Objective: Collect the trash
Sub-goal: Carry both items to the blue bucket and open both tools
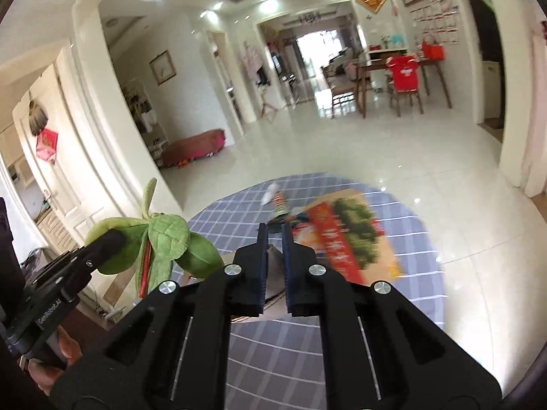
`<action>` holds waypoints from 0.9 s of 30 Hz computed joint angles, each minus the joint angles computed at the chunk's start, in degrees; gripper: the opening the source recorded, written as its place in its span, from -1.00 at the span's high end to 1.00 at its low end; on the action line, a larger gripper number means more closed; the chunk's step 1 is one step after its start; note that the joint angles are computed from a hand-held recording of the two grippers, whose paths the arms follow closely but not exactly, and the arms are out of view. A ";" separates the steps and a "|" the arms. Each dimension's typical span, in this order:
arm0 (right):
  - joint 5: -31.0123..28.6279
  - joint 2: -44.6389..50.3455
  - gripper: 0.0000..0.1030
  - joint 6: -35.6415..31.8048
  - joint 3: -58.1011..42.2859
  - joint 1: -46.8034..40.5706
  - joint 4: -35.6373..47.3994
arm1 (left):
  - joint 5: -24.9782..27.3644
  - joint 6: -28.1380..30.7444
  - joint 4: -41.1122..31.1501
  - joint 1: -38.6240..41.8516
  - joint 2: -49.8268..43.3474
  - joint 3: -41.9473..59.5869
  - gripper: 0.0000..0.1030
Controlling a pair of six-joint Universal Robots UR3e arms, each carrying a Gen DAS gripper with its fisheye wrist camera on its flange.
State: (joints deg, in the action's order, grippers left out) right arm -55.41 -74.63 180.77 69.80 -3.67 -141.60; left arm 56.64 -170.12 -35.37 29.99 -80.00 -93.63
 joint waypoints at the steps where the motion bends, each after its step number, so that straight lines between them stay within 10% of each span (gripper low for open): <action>1: 0.55 -1.92 0.84 -0.47 2.40 -1.67 -0.53 | 1.16 -1.00 0.34 -2.76 -1.03 1.05 0.90; 12: 10.34 -20.62 0.84 -15.06 26.97 -34.09 5.19 | 14.78 -5.38 2.54 -34.57 -22.24 19.20 0.90; 21: 7.85 -12.74 0.83 -21.19 33.90 -45.54 2.61 | 20.43 -5.60 -5.04 -49.19 -48.25 43.36 0.90; 24: 7.63 -6.61 0.62 -20.40 33.55 -46.49 0.04 | 21.53 -5.47 -9.72 -51.32 -56.54 53.17 0.90; 26: 6.59 -2.41 -0.05 -18.79 32.48 -46.57 -1.60 | 22.56 -5.22 -14.69 -52.49 -62.99 61.88 0.90; 27: 5.64 -0.43 -0.06 -18.20 32.04 -46.46 -2.54 | 22.84 -5.22 -17.17 -52.85 -65.67 66.15 0.90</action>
